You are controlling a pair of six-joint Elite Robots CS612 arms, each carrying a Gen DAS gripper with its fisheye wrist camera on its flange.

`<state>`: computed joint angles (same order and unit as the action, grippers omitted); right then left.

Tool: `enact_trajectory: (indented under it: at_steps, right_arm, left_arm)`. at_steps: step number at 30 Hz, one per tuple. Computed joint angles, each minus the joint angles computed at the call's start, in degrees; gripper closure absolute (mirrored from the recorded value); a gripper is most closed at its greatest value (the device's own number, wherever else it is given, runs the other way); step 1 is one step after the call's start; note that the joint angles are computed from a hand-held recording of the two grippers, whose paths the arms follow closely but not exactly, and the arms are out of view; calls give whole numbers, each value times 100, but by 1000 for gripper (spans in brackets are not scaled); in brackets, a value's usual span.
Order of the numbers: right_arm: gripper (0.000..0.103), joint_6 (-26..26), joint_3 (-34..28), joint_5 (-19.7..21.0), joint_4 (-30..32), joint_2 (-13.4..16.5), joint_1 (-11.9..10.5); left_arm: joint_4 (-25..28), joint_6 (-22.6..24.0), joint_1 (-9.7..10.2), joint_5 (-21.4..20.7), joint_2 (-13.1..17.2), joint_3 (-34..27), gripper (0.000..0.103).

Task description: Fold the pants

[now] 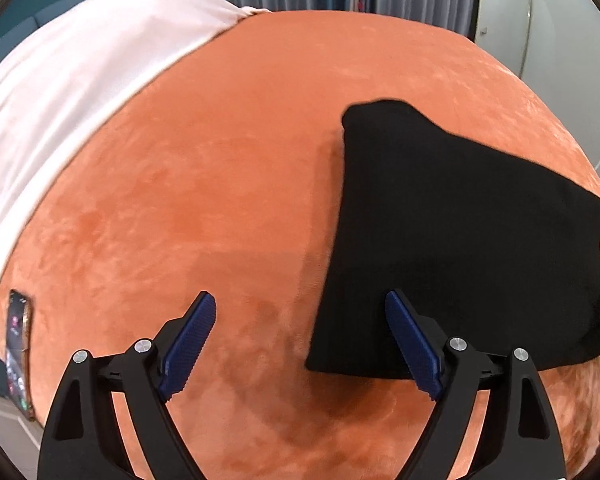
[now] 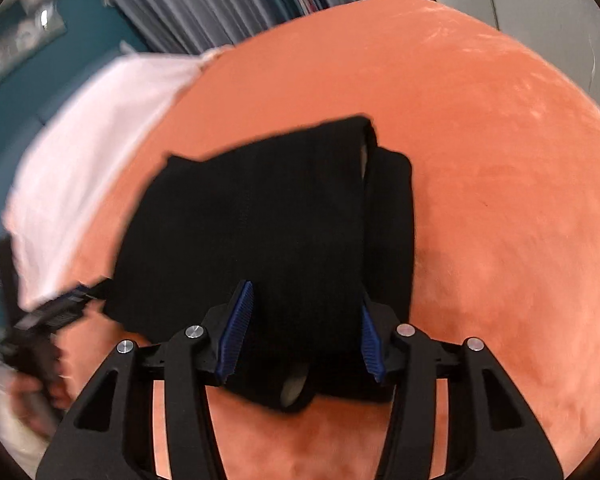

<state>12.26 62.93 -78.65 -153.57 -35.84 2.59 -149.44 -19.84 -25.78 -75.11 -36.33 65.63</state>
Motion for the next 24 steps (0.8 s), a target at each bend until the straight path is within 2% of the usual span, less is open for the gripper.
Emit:
enact_trajectory:
  at_steps: [1, 4, 5, 7, 8, 10, 11, 12, 14, 16, 17, 18, 19, 21, 23, 24]
  right_arm:
    - [75, -12, 37, -8, -127, -28, 2]
    - [77, -26, 352, -50, -977, -254, -27]
    - [77, -57, 373, -98, -952, -275, -48]
    - [76, -216, 205, -200, -262, -125, -83]
    - [73, -166, 176, -60, -78, -36, -114]
    - [68, 269, 375, 183, -423, -148, -158]
    - [64, 419, 523, 198, -688, -246, -170]
    - [49, 517, 621, 183, -908, -304, -179]
    - [34, 690, 795, 233, -1118, -417, -225]
    - [34, 680, 859, 88, -1088, -473, -227]
    - [34, 638, 874, -143, -1121, -489, -186]
    - [41, 596, 863, -201, -1159, -483, -170]
    - [47, 538, 907, -110, -1244, -508, -157]
    - [58, 326, 953, 324, -1418, -521, -101]
    - [65, -202, 975, 608, -1273, -522, 9]
    - [65, -470, 936, 716, -1092, -495, 92]
  left_arm:
    - [-4, 71, -11, 4, 17, -20, 21]
    - [-256, 250, -69, 91, -14, 17, 20]
    - [-349, 335, -94, 115, -25, 31, 20]
    - [-398, 440, -127, 137, -1, 8, 19]
    - [-330, 464, -132, 54, 38, -51, 19]
    - [-255, 409, -126, 16, 38, -46, 19]
    - [-289, 397, -120, -8, 22, -16, 19]
    - [-320, 324, -96, -134, -15, 31, 19]
    - [-439, 86, 7, -637, -91, 119, 19]
    - [-553, -112, 81, -889, -169, 227, 19]
    - [-575, -153, 86, -871, -206, 263, 19]
    - [-582, -121, 73, -776, -239, 294, 19]
    - [-572, -61, 50, -634, -260, 314, 19]
    - [-508, 87, -25, -194, -293, 350, 18]
    - [-454, 234, -82, 161, -300, 381, 18]
    - [-393, 299, -106, 330, -298, 383, 18]
